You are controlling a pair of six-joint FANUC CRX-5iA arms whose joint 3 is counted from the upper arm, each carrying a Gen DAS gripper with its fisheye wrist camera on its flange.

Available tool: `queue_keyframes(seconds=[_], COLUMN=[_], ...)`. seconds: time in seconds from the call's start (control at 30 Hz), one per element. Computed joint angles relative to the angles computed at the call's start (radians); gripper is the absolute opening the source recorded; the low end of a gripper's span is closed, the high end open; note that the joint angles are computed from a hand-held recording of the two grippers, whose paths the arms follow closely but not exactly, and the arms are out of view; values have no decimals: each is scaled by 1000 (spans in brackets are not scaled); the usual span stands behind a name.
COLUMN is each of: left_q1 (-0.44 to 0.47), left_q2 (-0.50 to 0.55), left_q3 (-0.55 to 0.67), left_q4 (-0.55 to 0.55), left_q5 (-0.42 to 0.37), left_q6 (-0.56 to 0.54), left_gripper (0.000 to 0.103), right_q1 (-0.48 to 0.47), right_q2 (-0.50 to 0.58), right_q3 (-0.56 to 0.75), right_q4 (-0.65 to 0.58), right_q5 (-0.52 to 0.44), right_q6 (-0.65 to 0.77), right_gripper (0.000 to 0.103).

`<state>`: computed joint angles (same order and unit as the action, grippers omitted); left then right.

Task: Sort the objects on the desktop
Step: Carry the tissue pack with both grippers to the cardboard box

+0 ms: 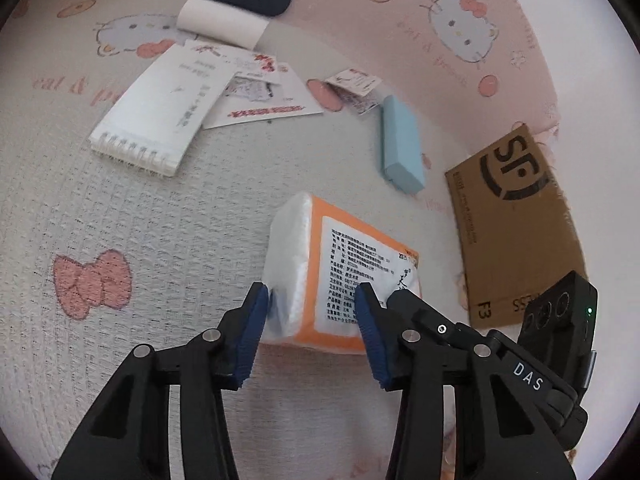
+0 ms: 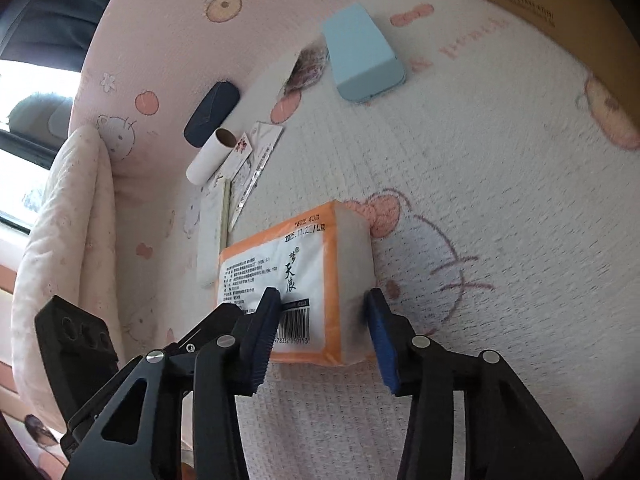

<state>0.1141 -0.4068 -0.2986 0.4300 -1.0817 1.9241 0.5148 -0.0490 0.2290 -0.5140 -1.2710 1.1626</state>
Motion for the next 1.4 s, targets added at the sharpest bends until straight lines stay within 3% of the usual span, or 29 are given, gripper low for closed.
queue_keyframes(seconds=[0.3,0.7,1.13,1.33,1.4], left_q1=[-54,-209,-372,-440,-452], left_q2=[28,267,533,709,774], left_q3=[121,498,885,1136,1228], left_q4=[-27,-122,-258,-319,-310], left_q5=[97,154,46,-54,-92], left_q6=[87,208,337,437,454], left_gripper=[49,49,49,49,49], right_q1=[-11,-163,-390,-485,-516], right_q2=[-3,120,310,465,548], right_q3=[137,466,808,1053,1197], right_q4=[51,9,-120,-184,-200], right_q5=[-9,-103,-304,-435,-502], right_q6=[53,118,151,139,116], right_gripper=[41,41,41,41,41])
